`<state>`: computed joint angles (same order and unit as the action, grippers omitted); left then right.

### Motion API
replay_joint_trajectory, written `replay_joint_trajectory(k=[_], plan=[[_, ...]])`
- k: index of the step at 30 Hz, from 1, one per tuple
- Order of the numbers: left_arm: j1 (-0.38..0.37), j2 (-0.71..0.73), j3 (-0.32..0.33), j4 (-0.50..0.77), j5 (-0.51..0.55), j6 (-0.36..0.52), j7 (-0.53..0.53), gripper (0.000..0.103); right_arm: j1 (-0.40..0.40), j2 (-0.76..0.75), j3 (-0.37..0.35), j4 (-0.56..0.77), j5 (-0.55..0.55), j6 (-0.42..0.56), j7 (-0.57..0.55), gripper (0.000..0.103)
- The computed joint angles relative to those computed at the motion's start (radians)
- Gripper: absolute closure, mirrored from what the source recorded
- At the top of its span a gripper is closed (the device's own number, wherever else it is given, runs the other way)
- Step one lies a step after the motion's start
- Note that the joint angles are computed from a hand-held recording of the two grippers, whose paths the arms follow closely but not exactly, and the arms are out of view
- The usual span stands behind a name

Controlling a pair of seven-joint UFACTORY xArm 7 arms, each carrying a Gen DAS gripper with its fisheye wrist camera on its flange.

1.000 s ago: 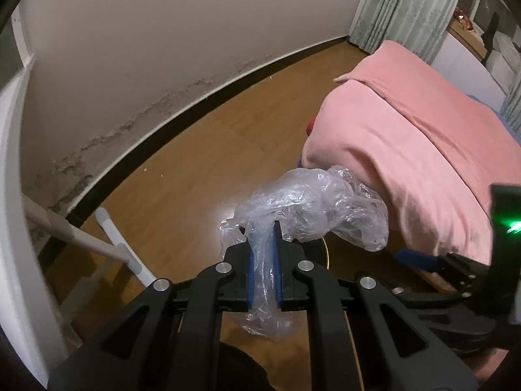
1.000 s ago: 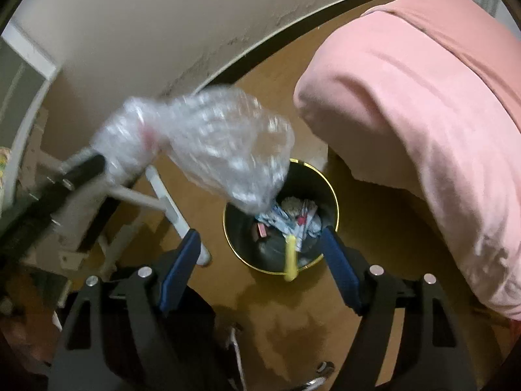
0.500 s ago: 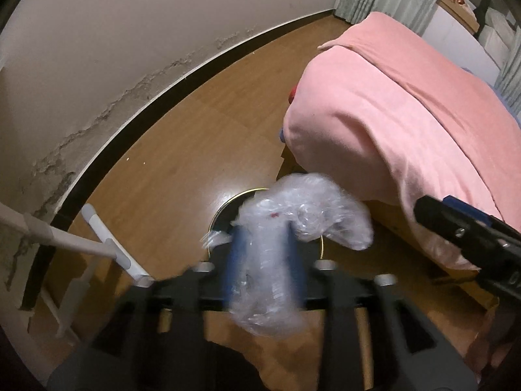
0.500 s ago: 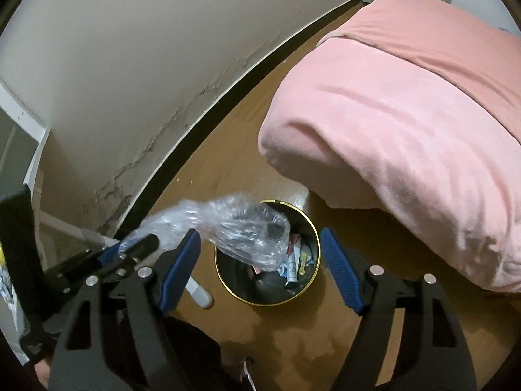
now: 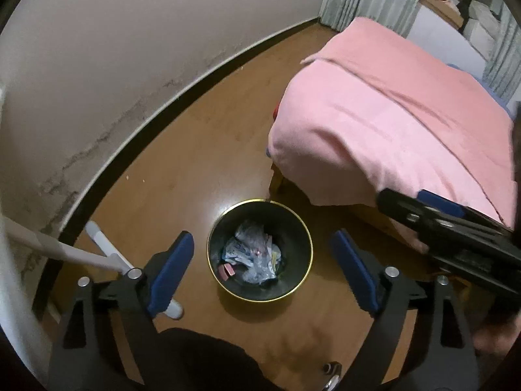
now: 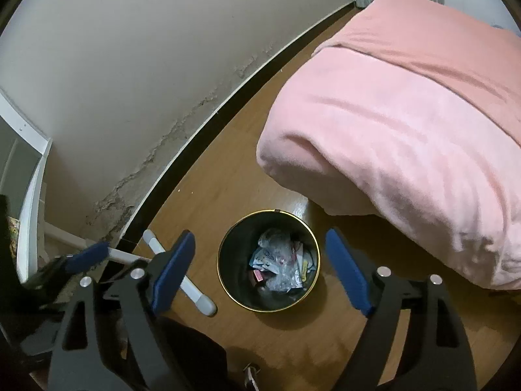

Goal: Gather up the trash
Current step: 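Swing both tools back over the desk toward the remaining trash, then grasp the blue-white crumpled wrapper with the right tool while the left tool grasps the white cap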

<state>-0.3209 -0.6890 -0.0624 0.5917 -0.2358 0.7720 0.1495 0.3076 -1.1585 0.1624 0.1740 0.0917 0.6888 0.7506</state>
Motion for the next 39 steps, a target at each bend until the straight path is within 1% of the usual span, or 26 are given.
replay_joint_trajectory(k=[2, 4, 6, 9, 12, 13, 14, 15, 16, 18, 19, 21, 23, 24, 25, 27, 29, 31, 32, 33, 35, 36, 37, 38, 39], plan=[[-0.007, -0.069, 0.023, 0.009, -0.005, 0.05, 0.02, 0.016, -0.004, -0.007, 0.017, 0.022, -0.012, 0.017, 0.005, 0.023], [-0.004, -0.165, 0.054, 0.011, -0.007, 0.097, 0.051, 0.011, -0.002, -0.002, 0.048, 0.057, -0.029, 0.027, 0.01, 0.022], [0.031, -0.283, 0.088, 0.011, 0.02, 0.148, 0.087, 0.011, 0.012, 0.02, 0.074, 0.094, -0.041, 0.016, 0.01, 0.022], [0.121, -0.399, 0.15, 0.013, 0.072, 0.212, 0.133, 0.01, 0.054, 0.109, 0.121, 0.179, -0.048, -0.023, 0.003, 0.022], [0.265, -0.462, 0.261, 0.037, 0.154, 0.267, 0.19, 0.01, 0.105, 0.238, 0.178, 0.282, -0.056, -0.085, -0.006, 0.022], [0.341, -0.463, 0.316, 0.055, 0.201, 0.273, 0.211, 0.01, 0.124, 0.292, 0.199, 0.324, -0.06, -0.112, -0.012, 0.022], [0.391, -0.458, 0.351, 0.067, 0.225, 0.27, 0.23, 0.01, 0.14, 0.342, 0.217, 0.366, -0.066, -0.129, -0.019, 0.022], [0.447, -0.441, 0.403, 0.085, 0.26, 0.26, 0.258, 0.01, 0.155, 0.408, 0.244, 0.421, -0.077, -0.152, -0.026, 0.022], [0.489, -0.423, 0.433, 0.096, 0.279, 0.248, 0.28, 0.01, 0.163, 0.451, 0.264, 0.462, -0.089, -0.163, -0.025, 0.022], [0.596, -0.345, 0.523, 0.132, 0.337, 0.187, 0.32, 0.01, 0.183, 0.551, 0.311, 0.549, -0.116, -0.191, -0.025, 0.023], [0.629, -0.311, 0.548, 0.147, 0.347, 0.166, 0.332, 0.01, 0.19, 0.615, 0.338, 0.607, -0.138, -0.204, -0.025, 0.023], [0.689, -0.211, 0.626, 0.197, 0.359, 0.12, 0.355, 0.01, 0.193, 0.728, 0.389, 0.715, -0.195, -0.216, -0.012, 0.022], [0.72, -0.137, 0.679, 0.232, 0.349, 0.092, 0.382, 0.01, 0.188, 0.871, 0.461, 0.856, -0.291, -0.215, 0.015, 0.023], [0.728, -0.107, 0.699, 0.243, 0.338, 0.079, 0.397, 0.01, 0.185, 0.946, 0.498, 0.929, -0.35, -0.205, 0.036, 0.022], [0.728, -0.072, 0.725, 0.259, 0.32, 0.067, 0.415, 0.01, 0.19, 1.003, 0.519, 0.982, -0.399, -0.196, 0.054, 0.022], [0.726, -0.002, 0.756, 0.293, 0.283, 0.078, 0.44, 0.01, 0.224, 1.166, 0.57, 1.141, -0.536, -0.139, 0.097, 0.023], [0.709, 0.039, 0.779, 0.316, 0.236, 0.086, 0.486, 0.01, 0.291, 1.283, 0.569, 1.263, -0.628, -0.08, 0.11, 0.023], [0.731, 0.076, 0.764, 0.314, 0.217, 0.053, 0.496, 0.01, 0.365, 1.381, 0.55, 1.374, -0.689, -0.027, 0.097, 0.023], [0.73, 0.09, 0.768, 0.316, 0.201, 0.04, 0.522, 0.01, 0.402, 1.422, 0.537, 1.425, -0.71, -0.001, 0.09, 0.023], [0.735, 0.106, 0.761, 0.321, 0.19, 0.04, 0.535, 0.011, 0.432, 1.442, 0.525, 1.453, -0.722, 0.013, 0.088, 0.023], [0.739, 0.141, 0.764, 0.346, 0.141, 0.051, 0.551, 0.02, 0.478, 1.488, 0.5, 1.517, -0.728, 0.036, 0.067, 0.023], [0.736, 0.158, 0.771, 0.361, 0.117, 0.07, 0.57, 0.034, 0.498, 1.507, 0.488, 1.546, -0.726, 0.043, 0.056, 0.023], [0.755, 0.155, 0.756, 0.357, 0.115, 0.061, 0.58, 0.056, 0.513, 1.517, 0.476, 1.567, -0.721, 0.053, 0.042, 0.023], [0.761, 0.166, 0.756, 0.362, 0.104, 0.055, 0.602, 0.071, 0.532, 1.533, 0.464, 1.597, -0.719, 0.067, 0.028, 0.023], [0.771, 0.17, 0.755, 0.369, 0.09, 0.065, 0.616, 0.073, 0.568, 1.574, 0.448, 1.661, -0.728, 0.092, 0.016, 0.023]])
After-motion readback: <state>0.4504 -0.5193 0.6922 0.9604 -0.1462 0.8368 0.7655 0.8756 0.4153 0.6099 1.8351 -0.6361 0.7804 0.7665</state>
